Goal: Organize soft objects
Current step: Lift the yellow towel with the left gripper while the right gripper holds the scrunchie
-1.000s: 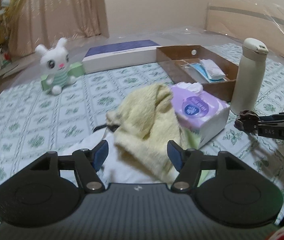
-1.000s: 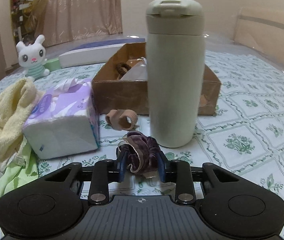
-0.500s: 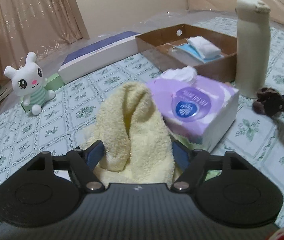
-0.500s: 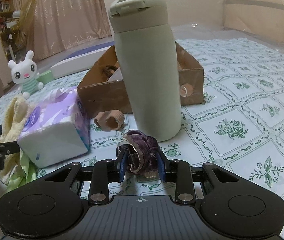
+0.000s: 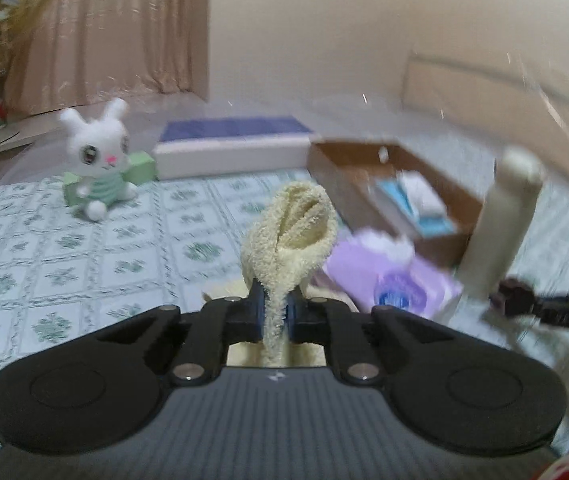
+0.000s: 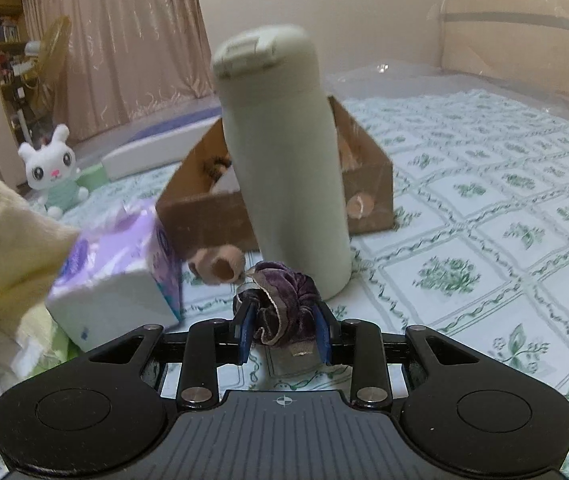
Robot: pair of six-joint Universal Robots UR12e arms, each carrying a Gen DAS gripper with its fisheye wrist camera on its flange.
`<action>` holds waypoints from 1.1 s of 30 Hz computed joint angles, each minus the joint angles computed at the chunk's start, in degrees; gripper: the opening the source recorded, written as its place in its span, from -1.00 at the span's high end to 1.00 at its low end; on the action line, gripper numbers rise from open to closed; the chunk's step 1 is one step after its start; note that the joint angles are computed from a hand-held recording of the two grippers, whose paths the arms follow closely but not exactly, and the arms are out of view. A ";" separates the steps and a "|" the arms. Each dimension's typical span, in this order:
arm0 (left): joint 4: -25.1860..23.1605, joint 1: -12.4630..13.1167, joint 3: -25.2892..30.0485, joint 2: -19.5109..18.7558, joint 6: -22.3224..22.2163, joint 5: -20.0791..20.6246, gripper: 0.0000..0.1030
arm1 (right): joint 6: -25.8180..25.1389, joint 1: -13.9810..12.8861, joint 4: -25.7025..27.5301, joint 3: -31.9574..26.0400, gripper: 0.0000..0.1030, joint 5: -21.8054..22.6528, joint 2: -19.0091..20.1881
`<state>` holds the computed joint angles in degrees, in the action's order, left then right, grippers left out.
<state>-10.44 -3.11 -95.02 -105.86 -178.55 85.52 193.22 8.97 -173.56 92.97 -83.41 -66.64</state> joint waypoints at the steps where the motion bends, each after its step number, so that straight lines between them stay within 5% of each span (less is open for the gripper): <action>1: 0.75 0.57 -0.60 0.85 -1.27 -0.61 0.81 | 0.07 -0.05 -0.50 0.27 0.39 -0.01 -0.28; 16: 1.88 4.54 -6.59 11.99 -3.61 0.48 0.81 | 1.35 -1.04 -3.26 3.28 0.38 -0.05 -3.89; 21: -1.62 5.24 -9.14 15.87 -4.70 2.16 0.81 | 1.03 -1.04 -2.89 3.44 0.38 0.43 -4.22; 27: -7.00 5.47 -11.45 19.47 -6.34 5.92 0.81 | 0.24 -0.69 -2.32 3.33 0.38 0.50 -4.29; 33: -7.28 6.70 -13.11 22.35 -7.71 10.60 0.81 | -0.85 -0.38 -1.23 2.97 0.38 1.22 -4.10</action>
